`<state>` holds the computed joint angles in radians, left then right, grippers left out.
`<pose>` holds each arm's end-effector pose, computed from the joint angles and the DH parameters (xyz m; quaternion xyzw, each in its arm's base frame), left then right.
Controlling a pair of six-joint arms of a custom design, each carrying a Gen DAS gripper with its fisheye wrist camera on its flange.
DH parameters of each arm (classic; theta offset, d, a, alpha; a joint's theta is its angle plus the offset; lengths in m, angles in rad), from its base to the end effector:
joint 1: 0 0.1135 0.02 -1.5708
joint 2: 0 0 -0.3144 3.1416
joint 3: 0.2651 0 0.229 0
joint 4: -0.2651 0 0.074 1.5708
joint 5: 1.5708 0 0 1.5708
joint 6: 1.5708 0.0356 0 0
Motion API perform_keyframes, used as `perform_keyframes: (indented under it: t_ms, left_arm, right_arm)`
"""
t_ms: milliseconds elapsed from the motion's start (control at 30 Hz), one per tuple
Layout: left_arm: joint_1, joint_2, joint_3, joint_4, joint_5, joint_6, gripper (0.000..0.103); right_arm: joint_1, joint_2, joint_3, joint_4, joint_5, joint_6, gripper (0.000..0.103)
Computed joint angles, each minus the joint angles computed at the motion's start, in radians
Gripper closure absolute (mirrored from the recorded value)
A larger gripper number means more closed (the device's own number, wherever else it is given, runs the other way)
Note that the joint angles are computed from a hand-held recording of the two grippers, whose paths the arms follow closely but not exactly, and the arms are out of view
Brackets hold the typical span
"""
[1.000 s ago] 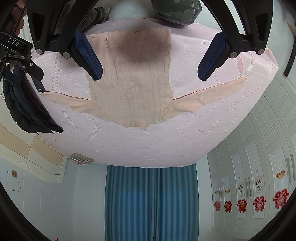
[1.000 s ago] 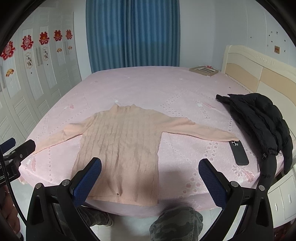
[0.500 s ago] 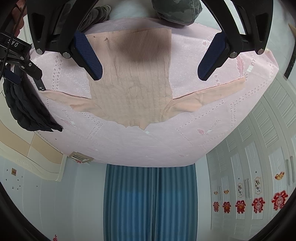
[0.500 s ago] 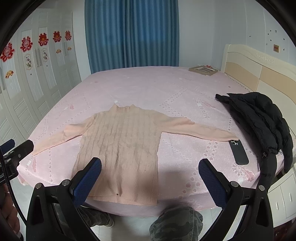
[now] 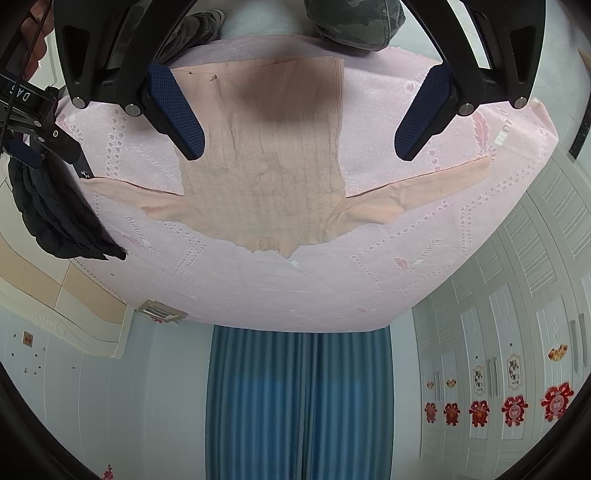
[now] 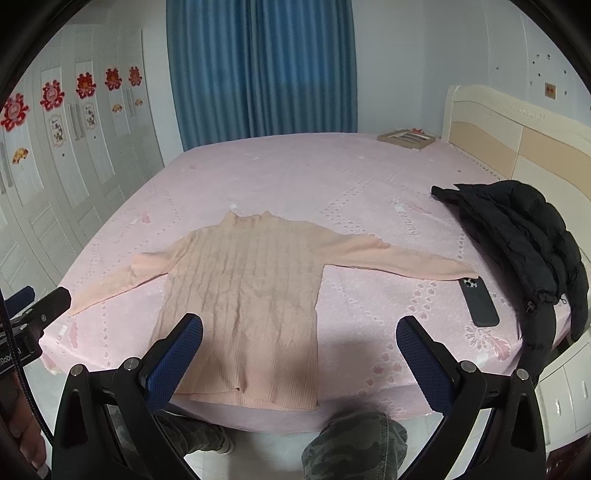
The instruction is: Fold small clothes
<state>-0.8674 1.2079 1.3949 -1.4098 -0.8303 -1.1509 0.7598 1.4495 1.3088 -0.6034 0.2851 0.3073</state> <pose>0.1156 -0.0957 0.4153 -0.1964 0.8823 0.0775 0.4206 0.2162 0.1916 0.3807 -0.1477 0.8962 0.0902 0.4085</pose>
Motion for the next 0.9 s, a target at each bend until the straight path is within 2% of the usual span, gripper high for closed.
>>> perform_keyframes:
  t_ms: [267, 433, 567, 733, 900]
  left_arm:
    - [0.001, -0.003, -0.005, 0.006, 0.0, 0.002, 0.0]
    - [0.022, -0.018, -0.034, 0.06, 0.011, 0.039, 0.0]
    - [0.065, -0.045, -0.078, 0.141, 0.027, 0.094, 0.0]
    - [0.193, -0.092, -0.184, 0.291, 0.092, 0.209, 0.0]
    - [0.424, -0.167, -0.358, 0.51, 0.234, 0.362, 0.0]
  right_arm:
    - [0.001, -0.003, -0.005, 0.007, 0.01, 0.005, 0.0]
    - [0.008, -0.003, -0.005, 0.006, 0.028, 0.013, 0.0]
    - [-0.004, 0.007, 0.008, 0.005, 0.014, 0.014, 0.0]
    - [-0.014, 0.028, 0.004, 0.031, 0.007, 0.004, 0.0]
    - [-0.027, 0.09, 0.017, 0.065, -0.013, -0.005, 0.0]
